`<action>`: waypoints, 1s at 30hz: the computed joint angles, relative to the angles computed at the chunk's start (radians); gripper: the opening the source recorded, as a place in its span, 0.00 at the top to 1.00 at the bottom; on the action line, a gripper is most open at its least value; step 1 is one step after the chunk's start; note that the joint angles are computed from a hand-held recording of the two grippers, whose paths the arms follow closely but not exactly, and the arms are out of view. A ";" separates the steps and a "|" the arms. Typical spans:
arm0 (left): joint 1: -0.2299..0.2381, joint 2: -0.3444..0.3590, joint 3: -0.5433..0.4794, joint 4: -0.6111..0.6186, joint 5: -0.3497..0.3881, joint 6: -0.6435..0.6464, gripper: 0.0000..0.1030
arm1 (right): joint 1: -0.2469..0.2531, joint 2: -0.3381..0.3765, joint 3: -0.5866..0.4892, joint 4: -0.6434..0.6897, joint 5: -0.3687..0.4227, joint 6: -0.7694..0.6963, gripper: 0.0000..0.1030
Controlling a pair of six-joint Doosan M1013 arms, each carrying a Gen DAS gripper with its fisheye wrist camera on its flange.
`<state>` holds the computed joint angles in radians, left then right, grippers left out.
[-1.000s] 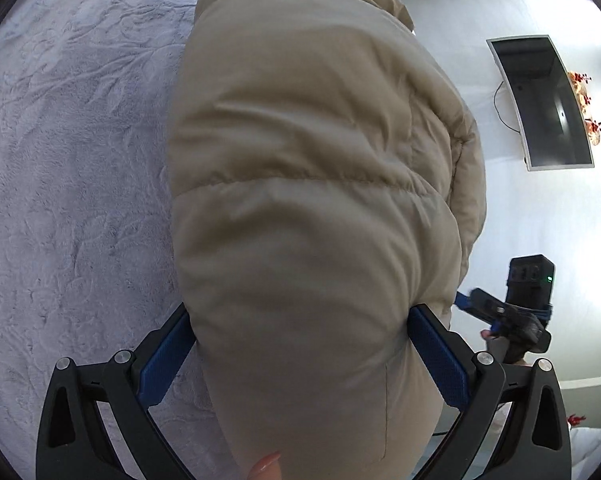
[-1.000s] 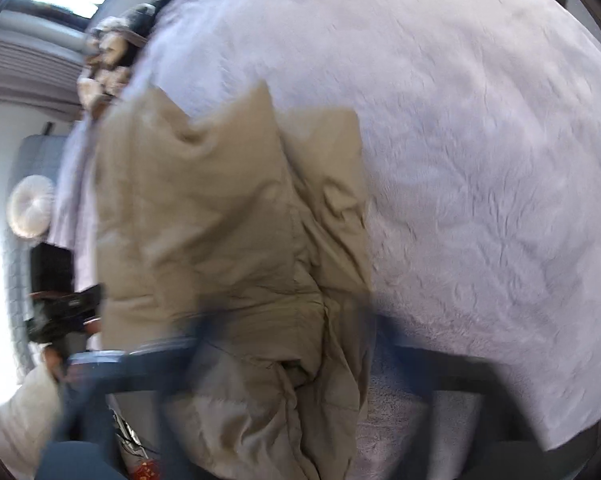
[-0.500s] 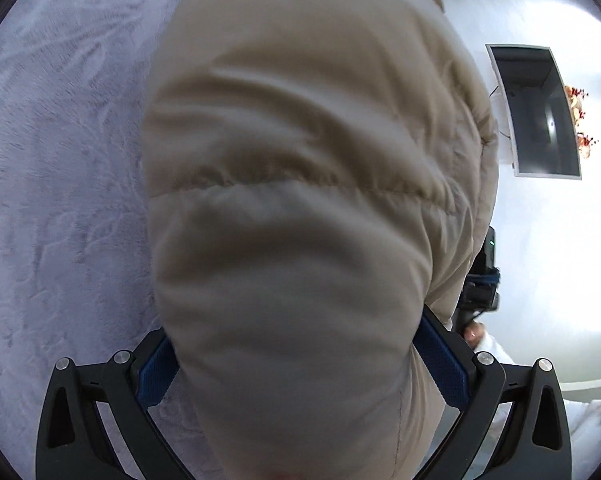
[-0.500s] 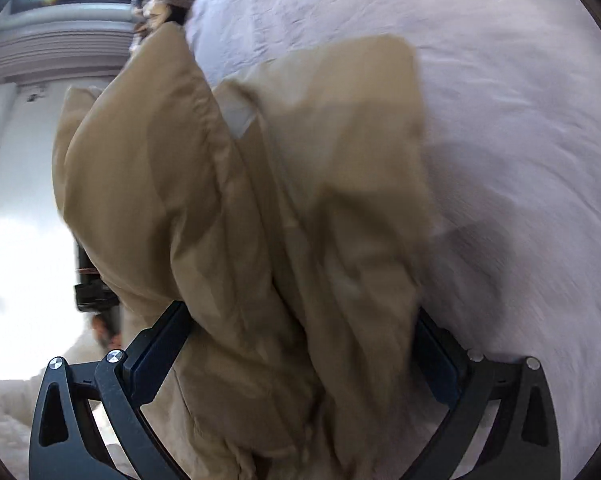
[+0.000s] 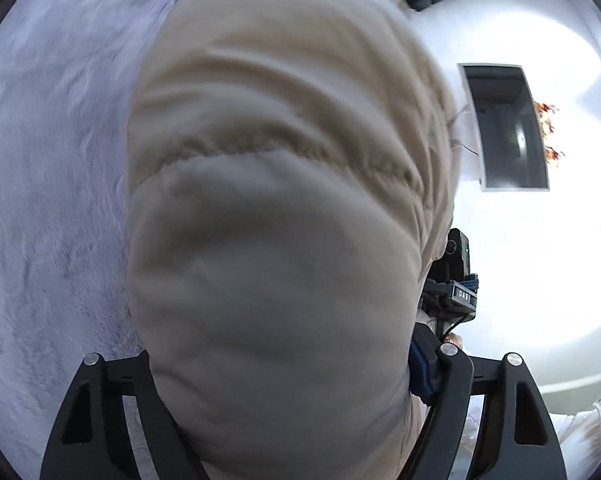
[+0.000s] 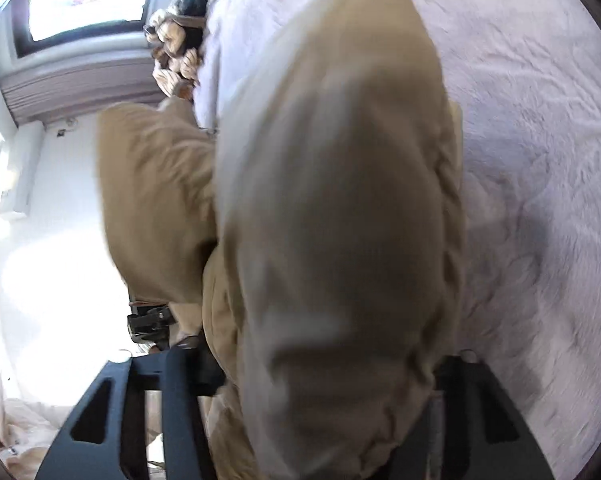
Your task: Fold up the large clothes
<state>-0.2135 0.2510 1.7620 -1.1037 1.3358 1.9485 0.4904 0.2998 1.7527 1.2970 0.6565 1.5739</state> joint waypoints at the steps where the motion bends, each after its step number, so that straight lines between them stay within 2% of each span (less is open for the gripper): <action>1: 0.006 -0.002 -0.008 -0.005 0.008 0.017 0.22 | 0.010 -0.002 -0.010 -0.017 -0.016 0.015 0.57; 6: 0.073 0.004 -0.061 -0.024 0.072 0.071 0.22 | 0.057 -0.003 -0.053 -0.042 -0.116 0.055 0.57; 9: 0.132 0.005 -0.090 -0.008 0.086 0.097 0.22 | 0.086 0.030 -0.119 -0.063 -0.154 0.071 0.57; 14: 0.248 0.053 -0.181 0.050 0.108 0.088 0.22 | 0.113 0.162 -0.289 -0.040 -0.134 0.034 0.57; 20: 0.357 0.110 -0.229 0.110 0.092 0.080 0.22 | 0.134 0.379 -0.554 -0.030 -0.059 0.055 0.57; 24: 0.384 0.157 -0.229 0.143 0.061 0.052 0.19 | 0.147 0.480 -0.667 -0.061 -0.025 0.106 0.57; 26: 0.384 0.167 -0.212 0.150 0.037 0.043 0.14 | 0.154 0.509 -0.697 -0.123 -0.018 0.184 0.50; 28: 0.379 0.164 -0.195 0.154 0.008 0.054 0.11 | 0.159 0.520 -0.712 -0.239 -0.020 0.317 0.32; 30: 0.379 0.156 -0.184 0.152 -0.010 0.070 0.10 | 0.158 0.519 -0.718 -0.306 -0.008 0.403 0.32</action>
